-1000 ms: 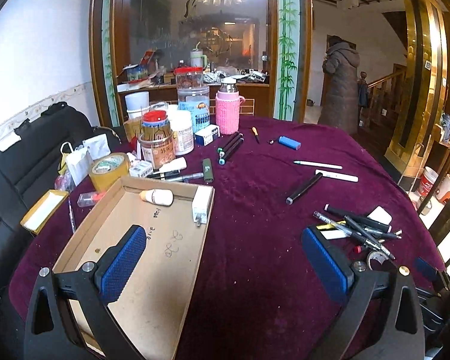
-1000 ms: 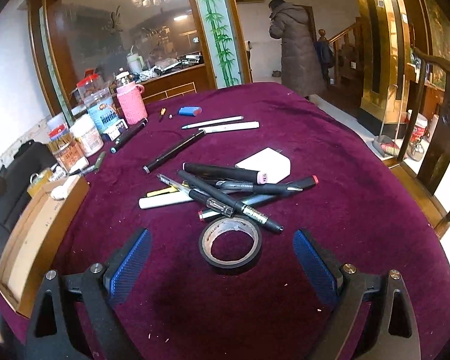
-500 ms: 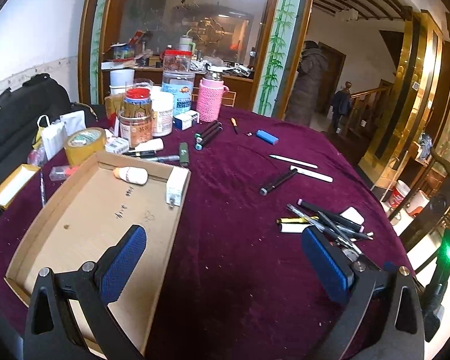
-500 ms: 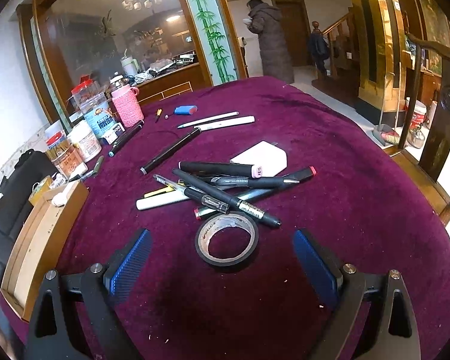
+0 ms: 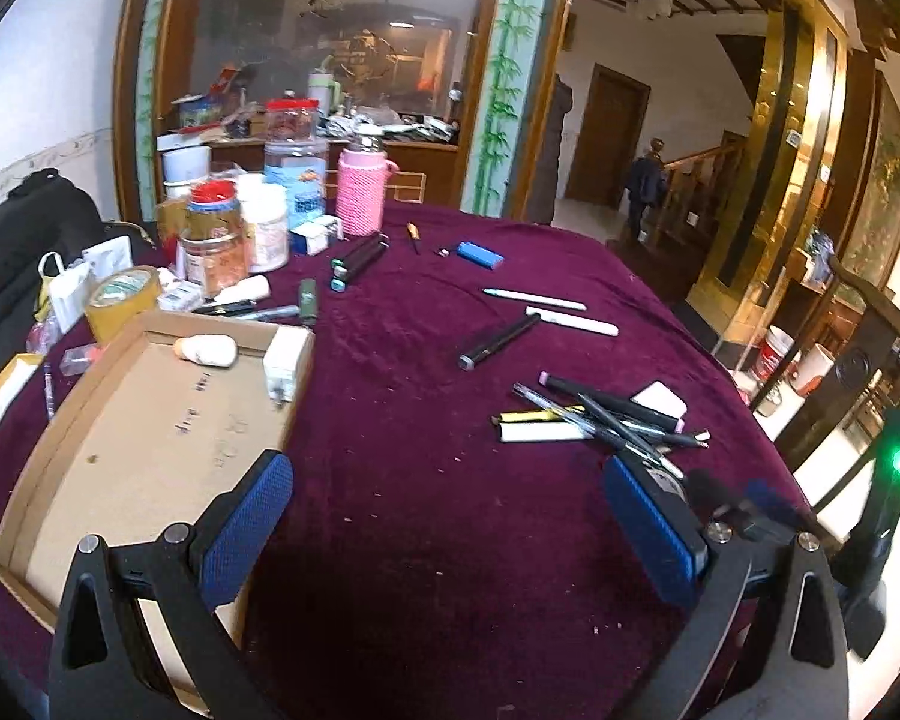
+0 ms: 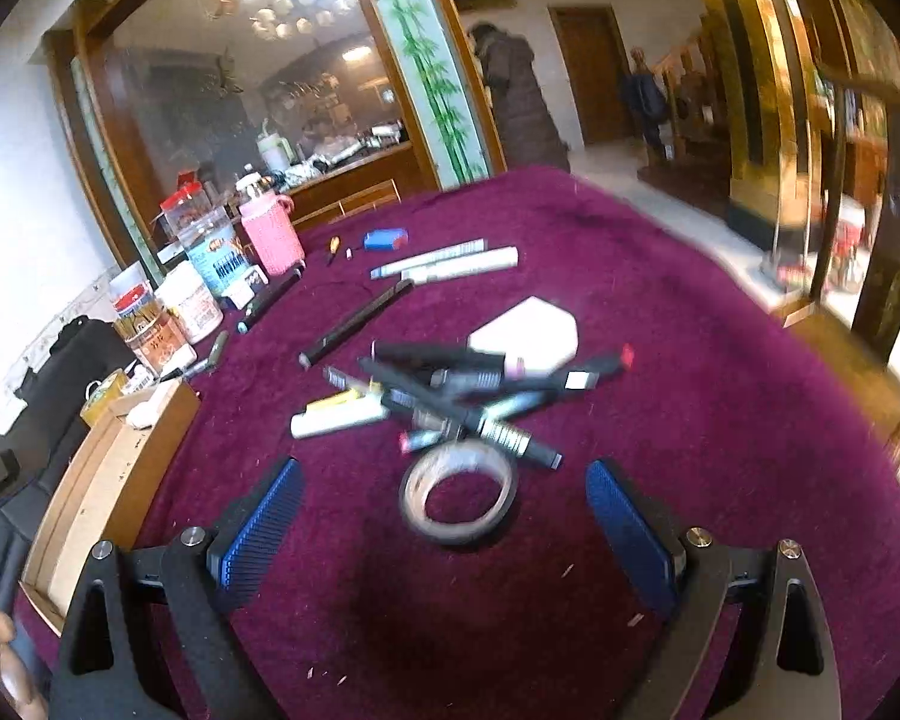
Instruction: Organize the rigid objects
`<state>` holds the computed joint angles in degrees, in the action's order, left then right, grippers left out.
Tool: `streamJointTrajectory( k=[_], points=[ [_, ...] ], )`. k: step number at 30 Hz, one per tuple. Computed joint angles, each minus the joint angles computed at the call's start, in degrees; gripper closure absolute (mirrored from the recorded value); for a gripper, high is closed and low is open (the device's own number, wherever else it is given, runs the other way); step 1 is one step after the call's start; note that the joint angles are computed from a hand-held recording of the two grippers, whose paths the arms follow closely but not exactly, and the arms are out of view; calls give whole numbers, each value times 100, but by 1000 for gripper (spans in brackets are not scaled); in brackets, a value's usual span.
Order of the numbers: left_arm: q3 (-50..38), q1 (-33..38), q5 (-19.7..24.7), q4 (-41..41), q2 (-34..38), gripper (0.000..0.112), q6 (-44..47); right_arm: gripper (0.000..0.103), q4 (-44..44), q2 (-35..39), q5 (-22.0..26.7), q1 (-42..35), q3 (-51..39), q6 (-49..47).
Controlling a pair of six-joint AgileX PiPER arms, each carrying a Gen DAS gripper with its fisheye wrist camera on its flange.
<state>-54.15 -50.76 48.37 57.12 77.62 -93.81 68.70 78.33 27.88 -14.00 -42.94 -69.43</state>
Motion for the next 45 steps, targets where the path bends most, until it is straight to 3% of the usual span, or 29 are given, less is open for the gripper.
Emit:
streamJointTrajectory(
  k=[3, 5, 8, 10, 12, 15, 17, 20, 22, 23, 27, 29, 33, 38, 43, 45],
  points=[
    [125, -2, 204, 72, -198, 9, -204, 6, -441, -15, 149, -139, -583, 168],
    [180, 87, 159, 53, -219, 9, -275, 6, -1088, 276, 554, -209, -1281, 853],
    [273, 332, -231, -208, -270, 9, -154, 6, -1722, 1209, 1868, -199, -2634, 1840],
    [361, 328, -260, -157, -335, 9, -262, 6, -1812, 1879, 2748, -84, -3385, 2216],
    [467, 323, -249, -95, -455, 9, -338, 6, -1954, 2426, 3151, 153, -3901, 2636],
    [668, 442, -230, -105, -686, 9, -373, 6, -2231, 2918, 3155, 438, -4171, 3176],
    [811, 562, -234, -104, -818, 9, -444, 6, -2623, 2994, 2814, 596, -4096, 3630],
    [1028, 952, -529, -203, -909, 9, -521, 6, -2591, 3075, 2832, 657, -3949, 3793],
    [1117, 1234, -888, -355, -916, 9, -447, 5, -2319, 3126, 3126, 668, -3943, 3653],
    [1154, 1313, -1040, -400, -902, 9, -418, 5, -1980, 3279, 3549, 660, -4011, 3478],
    [1146, 1362, -1177, -493, -808, 9, -238, 5, -1409, 3366, 4128, 839, -3866, 3093],
    [1153, 1328, -1146, -516, -848, 9, -196, 5, -1255, 3160, 4031, 812, -3692, 2881],
    [1169, 1172, -1023, -329, -852, 9, -281, 5, -1491, 2372, 3269, 540, -3039, 2480],
    [1029, 1116, -1306, -571, -463, 9, -82, 5, -1883, 1894, 2802, 67, -2462, 2194],
    [544, 431, -965, 8, 178, 9, 63, 5, -2053, 1652, 2320, -229, -1962, 1742],
    [260, 222, -933, 215, 495, 22, 497, 5, -1872, 1756, 2432, -560, -1973, 1515]
  ],
)
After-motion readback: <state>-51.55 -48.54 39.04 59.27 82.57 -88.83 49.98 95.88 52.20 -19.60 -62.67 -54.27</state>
